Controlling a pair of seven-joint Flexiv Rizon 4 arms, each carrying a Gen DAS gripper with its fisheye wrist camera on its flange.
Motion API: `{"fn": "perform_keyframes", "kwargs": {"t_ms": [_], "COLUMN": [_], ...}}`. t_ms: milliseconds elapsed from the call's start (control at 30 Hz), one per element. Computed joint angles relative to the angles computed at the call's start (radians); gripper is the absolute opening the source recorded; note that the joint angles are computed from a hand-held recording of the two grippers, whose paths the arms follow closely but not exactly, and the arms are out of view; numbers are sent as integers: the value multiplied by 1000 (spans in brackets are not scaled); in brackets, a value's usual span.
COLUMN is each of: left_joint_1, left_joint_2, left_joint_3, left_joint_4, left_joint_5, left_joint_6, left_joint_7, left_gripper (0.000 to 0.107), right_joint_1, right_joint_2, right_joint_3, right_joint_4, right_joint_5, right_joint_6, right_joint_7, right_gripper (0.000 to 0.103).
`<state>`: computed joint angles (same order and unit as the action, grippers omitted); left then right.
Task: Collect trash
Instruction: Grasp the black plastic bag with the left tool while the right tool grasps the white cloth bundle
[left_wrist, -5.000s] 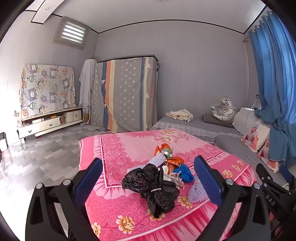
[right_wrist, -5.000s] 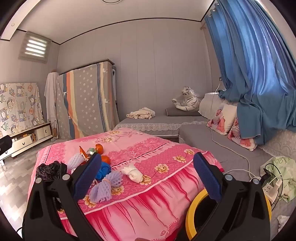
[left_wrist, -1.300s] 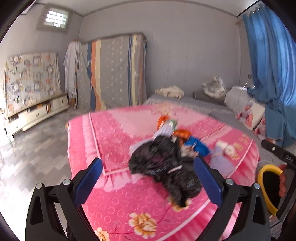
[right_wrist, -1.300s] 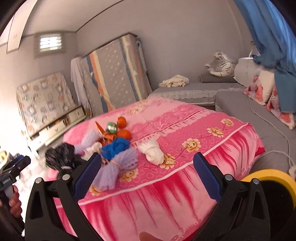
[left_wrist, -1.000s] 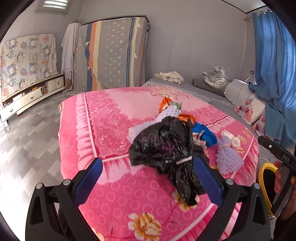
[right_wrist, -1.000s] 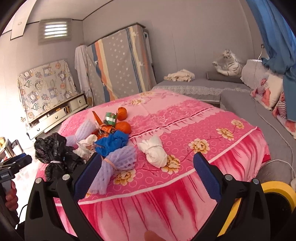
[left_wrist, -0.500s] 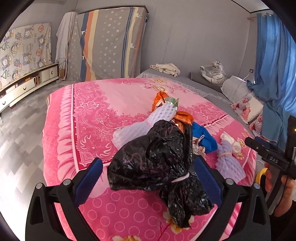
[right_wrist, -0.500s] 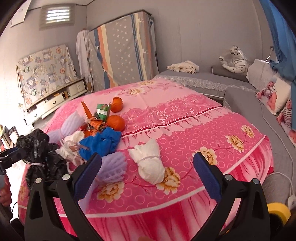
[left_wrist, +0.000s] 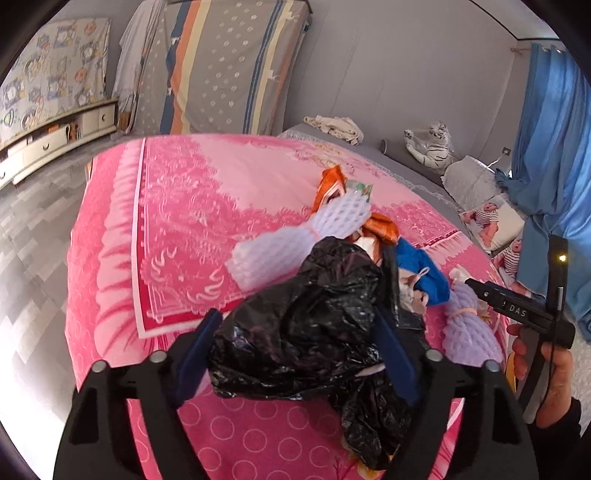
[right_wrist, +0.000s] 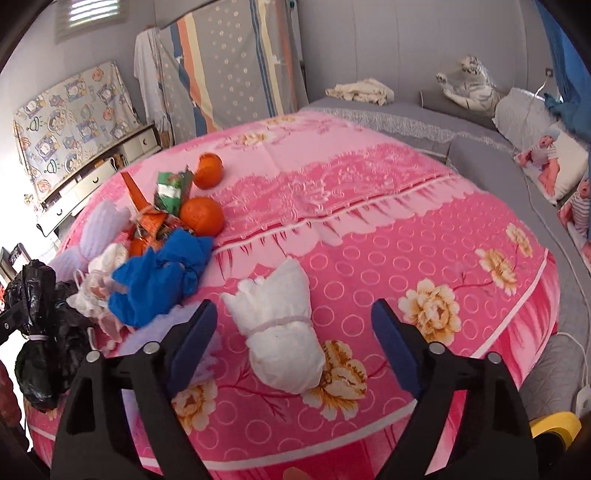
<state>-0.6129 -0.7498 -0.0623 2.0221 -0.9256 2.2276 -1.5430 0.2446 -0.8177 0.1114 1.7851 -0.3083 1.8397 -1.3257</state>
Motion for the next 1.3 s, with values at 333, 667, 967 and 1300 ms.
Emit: {"fn": "perform_keyframes", "kwargs": {"t_ms": [333,667,967,1300], "left_joint_1": [37,3,-58,-69], "left_joint_2": [-1,74,122,128], "left_joint_3": [-7,1,-50,-116], "left_joint_4": [47,140,114,40], "left_joint_5": [108,99,-88,-150], "left_joint_6": [33,171,272,303], "left_joint_7": [-126,-136,73,239], "left_gripper": [21,15,15,15], "right_joint_1": [-25,-38,-158,-110], "right_joint_2": [-21,28,113,216], "right_joint_3": [33,44,156,86], "right_joint_4": [-23,44,175,312], "right_joint_5": [-20,15,-133,-177], "right_joint_6": [-53,78,229,419], "right_joint_7": [-14,6,74,111], "right_gripper": [35,31,31,32]}}
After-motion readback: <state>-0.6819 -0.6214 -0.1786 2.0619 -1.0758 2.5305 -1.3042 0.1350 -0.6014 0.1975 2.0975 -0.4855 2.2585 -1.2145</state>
